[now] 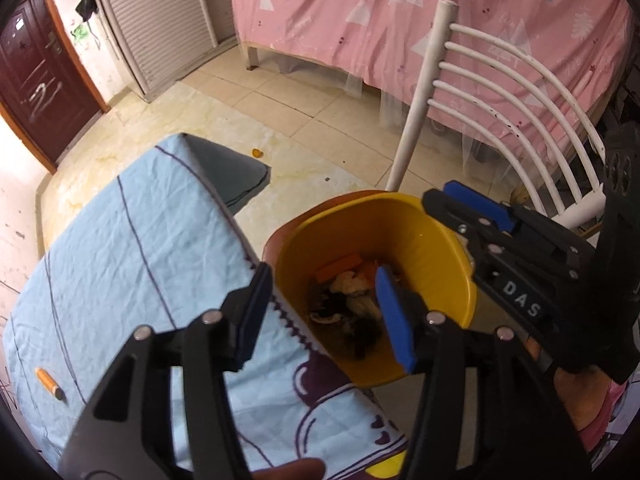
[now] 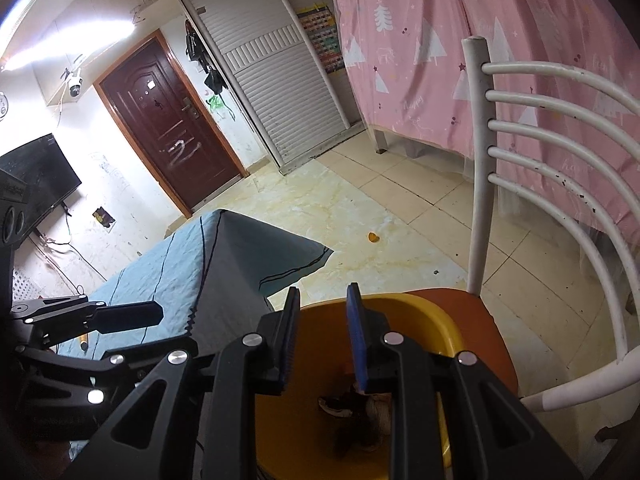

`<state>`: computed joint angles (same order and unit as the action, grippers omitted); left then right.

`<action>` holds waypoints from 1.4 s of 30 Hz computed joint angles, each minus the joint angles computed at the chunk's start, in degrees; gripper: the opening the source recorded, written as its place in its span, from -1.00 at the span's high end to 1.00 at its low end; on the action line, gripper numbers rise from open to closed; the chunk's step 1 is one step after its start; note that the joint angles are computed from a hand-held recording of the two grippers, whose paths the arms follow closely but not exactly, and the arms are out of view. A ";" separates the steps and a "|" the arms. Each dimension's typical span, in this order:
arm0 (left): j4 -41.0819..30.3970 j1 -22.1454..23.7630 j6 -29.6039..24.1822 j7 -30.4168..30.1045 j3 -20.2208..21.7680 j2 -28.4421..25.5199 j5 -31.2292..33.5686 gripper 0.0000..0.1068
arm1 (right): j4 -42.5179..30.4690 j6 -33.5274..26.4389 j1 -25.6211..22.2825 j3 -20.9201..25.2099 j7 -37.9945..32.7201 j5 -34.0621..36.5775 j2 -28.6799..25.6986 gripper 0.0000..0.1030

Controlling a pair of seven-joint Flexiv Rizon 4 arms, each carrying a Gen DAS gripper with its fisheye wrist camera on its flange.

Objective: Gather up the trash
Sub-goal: 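Carry the black bag and orange box over the yellow bin and open both tools, then move both open tools back over the orange spool and yellow cap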

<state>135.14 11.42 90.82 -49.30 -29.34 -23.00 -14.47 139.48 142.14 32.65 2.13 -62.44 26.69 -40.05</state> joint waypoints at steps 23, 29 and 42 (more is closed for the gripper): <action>6.33 39.37 0.33 0.31 -27.28 1.38 2.87 -0.21 | -7.92 -14.76 21.91 -9.78 -14.88 13.83 7.26 -0.23; 5.83 47.62 -0.19 -1.81 -29.70 0.31 6.60 -0.21 | -11.52 -21.00 30.18 -16.15 -18.57 15.43 7.74 -0.33; 3.15 55.37 -1.53 -0.05 -27.06 -1.95 8.28 -0.21 | -17.11 -29.71 41.75 -24.76 -13.21 4.68 4.01 -0.46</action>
<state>138.29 66.79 89.29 -49.36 -56.40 -24.94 -6.19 122.37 112.43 74.39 -22.63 -75.65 31.37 -36.04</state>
